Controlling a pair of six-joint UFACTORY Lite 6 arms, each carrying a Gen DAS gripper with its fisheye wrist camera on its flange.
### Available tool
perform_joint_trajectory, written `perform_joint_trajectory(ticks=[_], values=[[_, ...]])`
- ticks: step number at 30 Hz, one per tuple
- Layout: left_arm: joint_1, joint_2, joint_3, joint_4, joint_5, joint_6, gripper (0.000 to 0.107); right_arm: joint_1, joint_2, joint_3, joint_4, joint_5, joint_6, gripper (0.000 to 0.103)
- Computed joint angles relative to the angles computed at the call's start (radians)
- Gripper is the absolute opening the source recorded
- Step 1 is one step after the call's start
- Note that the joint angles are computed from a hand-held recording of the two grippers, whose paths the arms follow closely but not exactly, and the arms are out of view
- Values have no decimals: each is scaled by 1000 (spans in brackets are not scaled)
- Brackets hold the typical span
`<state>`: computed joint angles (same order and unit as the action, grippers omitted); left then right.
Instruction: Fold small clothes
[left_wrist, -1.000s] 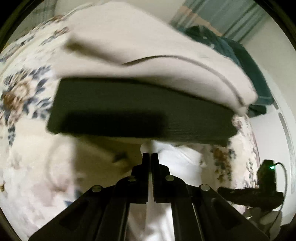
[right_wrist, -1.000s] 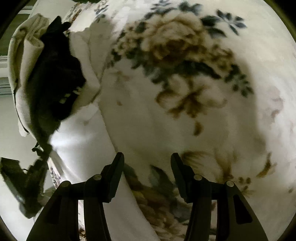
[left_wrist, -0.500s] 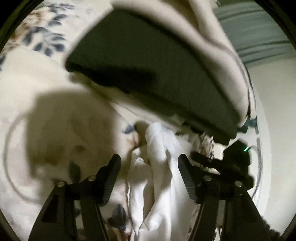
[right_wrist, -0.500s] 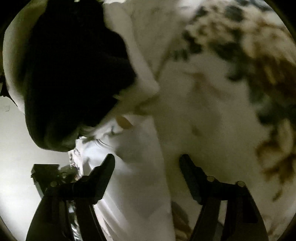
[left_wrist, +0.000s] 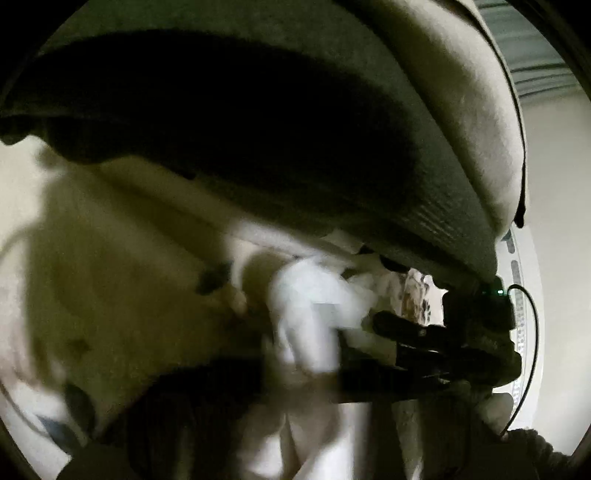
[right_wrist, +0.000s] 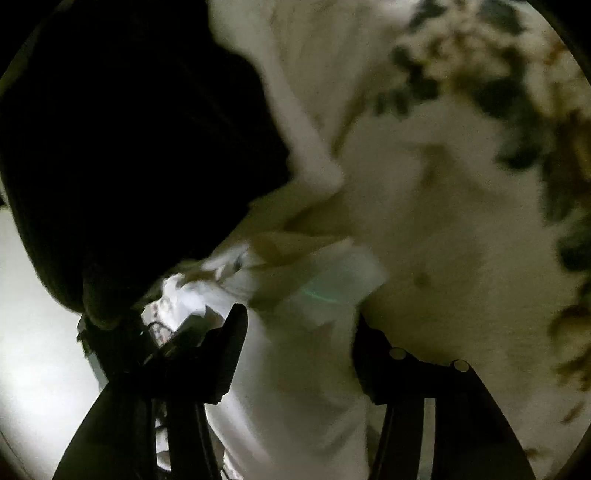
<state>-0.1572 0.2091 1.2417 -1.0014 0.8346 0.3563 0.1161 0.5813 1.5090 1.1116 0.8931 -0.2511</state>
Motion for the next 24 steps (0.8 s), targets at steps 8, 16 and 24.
perform_joint_trajectory(ticks=[8, 16, 24], values=[[-50, -157, 27, 125, -12, -93, 5, 43, -176, -48, -70, -54, 48, 3], [-150, -439, 0, 286, 36, -294, 5, 12, -531, -204, -120, 24, 71, 3], [-364, -868, -152, 607, 161, -677, 8, 293, -974, -415, -357, -5, 382, 3]])
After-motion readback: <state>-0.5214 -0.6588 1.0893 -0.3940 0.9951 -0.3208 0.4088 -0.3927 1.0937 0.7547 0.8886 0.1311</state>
